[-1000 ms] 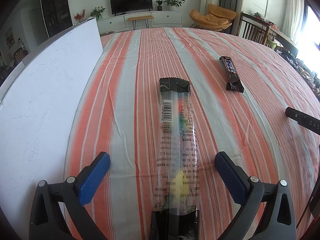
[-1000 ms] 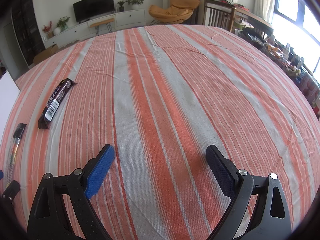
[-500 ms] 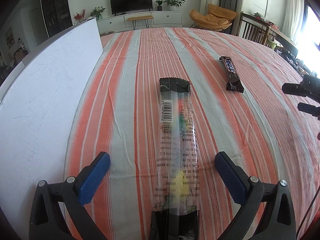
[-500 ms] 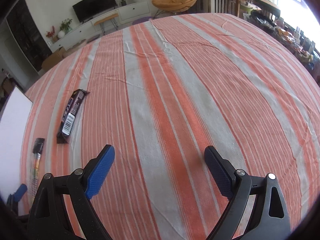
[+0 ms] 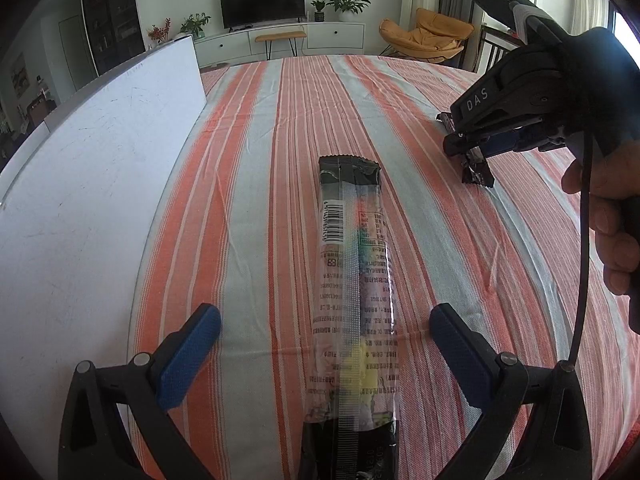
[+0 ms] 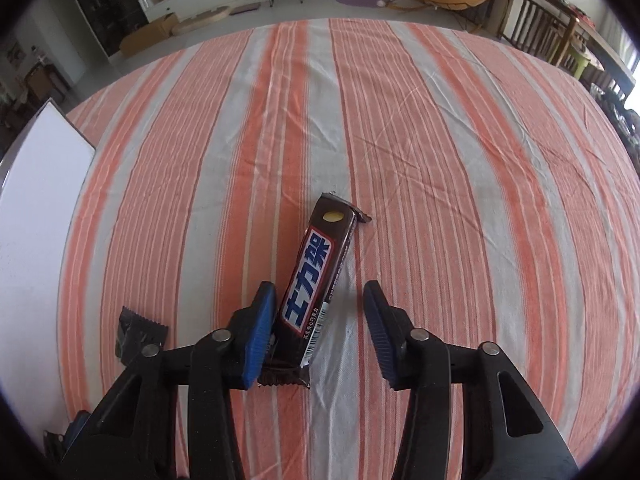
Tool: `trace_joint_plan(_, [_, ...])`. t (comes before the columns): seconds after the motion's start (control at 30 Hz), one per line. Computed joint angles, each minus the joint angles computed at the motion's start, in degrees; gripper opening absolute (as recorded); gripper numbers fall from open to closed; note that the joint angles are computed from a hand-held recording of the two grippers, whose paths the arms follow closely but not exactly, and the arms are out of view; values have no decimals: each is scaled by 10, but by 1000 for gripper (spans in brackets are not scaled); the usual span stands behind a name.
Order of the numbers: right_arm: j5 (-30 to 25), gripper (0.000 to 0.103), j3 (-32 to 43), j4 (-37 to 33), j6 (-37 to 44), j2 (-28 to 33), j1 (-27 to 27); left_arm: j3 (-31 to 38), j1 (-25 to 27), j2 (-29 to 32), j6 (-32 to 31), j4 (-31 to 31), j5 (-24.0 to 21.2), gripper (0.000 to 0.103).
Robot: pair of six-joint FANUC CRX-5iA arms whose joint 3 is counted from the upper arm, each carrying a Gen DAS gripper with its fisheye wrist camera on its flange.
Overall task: Organize snacks
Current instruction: 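Position the right tool fingers around the brown chocolate bar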
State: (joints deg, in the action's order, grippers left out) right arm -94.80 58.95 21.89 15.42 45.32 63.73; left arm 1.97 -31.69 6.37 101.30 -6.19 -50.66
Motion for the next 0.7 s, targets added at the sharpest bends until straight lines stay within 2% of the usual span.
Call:
trace_joint_plan(0.03, [13, 21, -21, -7, 4, -14, 3, 0, 0, 0, 0, 0, 0, 103])
trace_joint_plan(0.07, [28, 19, -53, -11, -5, -36, 7, 0, 0, 0, 0, 0, 0, 103])
trace_joint_plan(0.13, [72, 18, -135, -16, -33, -90, 21, 0, 0, 0, 0, 0, 0, 103])
trace_joint_plan(0.27, [97, 18, -260, 7, -98, -173, 79, 0, 0, 0, 1, 0, 0, 103])
trace_joint_plan(0.47, [116, 19, -395, 73, -244, -235, 170, 1, -1, 1, 1, -1, 0, 103])
trace_joint_plan(0.5, [124, 20, -416, 95, -265, -239, 178, 0, -1, 1, 1, -1, 1, 103])
trace_joint_plan(0.57, [102, 39, -415, 124, -265, -225, 185, 1, -1, 1, 1, -1, 1, 103])
trace_joint_plan(0.63, [130, 57, -441, 146, -276, -235, 189, 1, -1, 1, 1, -1, 1, 103])
trace_joint_plan(0.7, [131, 63, -446, 160, -277, -232, 191, 1, -1, 2, 2, -1, 1, 103])
